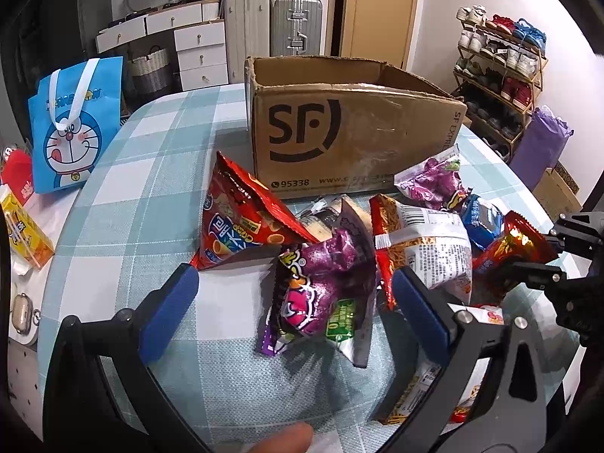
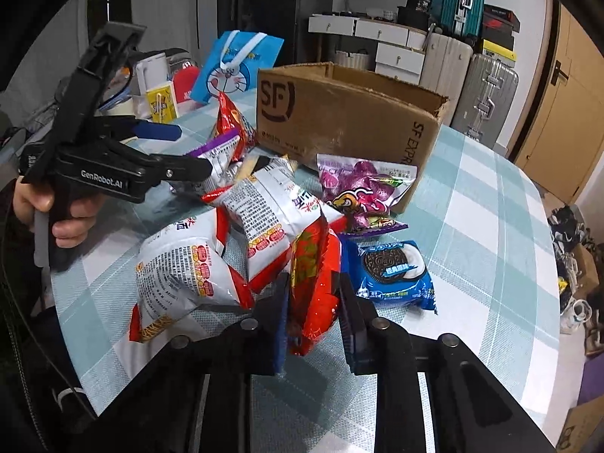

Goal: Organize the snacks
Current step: 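Grasp the purple snack bag with the left tool while the right tool lifts the red bag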

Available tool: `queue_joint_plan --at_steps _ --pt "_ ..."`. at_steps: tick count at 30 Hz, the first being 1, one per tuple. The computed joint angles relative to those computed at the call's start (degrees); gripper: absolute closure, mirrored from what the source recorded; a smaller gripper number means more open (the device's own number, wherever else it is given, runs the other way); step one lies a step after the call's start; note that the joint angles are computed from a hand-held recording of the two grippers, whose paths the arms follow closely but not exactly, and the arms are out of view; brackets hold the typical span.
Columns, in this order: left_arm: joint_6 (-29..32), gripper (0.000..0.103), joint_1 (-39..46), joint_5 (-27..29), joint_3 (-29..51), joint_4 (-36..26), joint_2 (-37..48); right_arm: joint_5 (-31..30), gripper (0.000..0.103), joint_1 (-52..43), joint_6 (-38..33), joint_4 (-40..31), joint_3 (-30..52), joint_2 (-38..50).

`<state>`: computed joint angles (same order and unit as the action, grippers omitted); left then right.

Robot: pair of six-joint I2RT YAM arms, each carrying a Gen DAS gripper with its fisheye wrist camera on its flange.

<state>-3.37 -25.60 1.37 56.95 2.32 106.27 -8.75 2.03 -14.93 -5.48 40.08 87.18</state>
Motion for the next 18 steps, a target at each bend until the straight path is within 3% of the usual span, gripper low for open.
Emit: queue_joint_plan --at_steps 9,17,18 --pt "-0.5 0.003 0.8 3.6 1.9 -2.5 2.0 -3.2 0.08 -1.9 1.4 1.8 -2.0 -5.0" --pt "-0.8 0.028 2.6 9.0 4.6 -4.1 5.6 -4.1 0.08 -3.2 3.4 3.4 -2.1 -5.3" --pt "-1.0 0.035 3.0 10.2 4.9 -4.2 6.1 -4.1 0.08 -3.3 3.5 3.6 -2.1 -5.3"
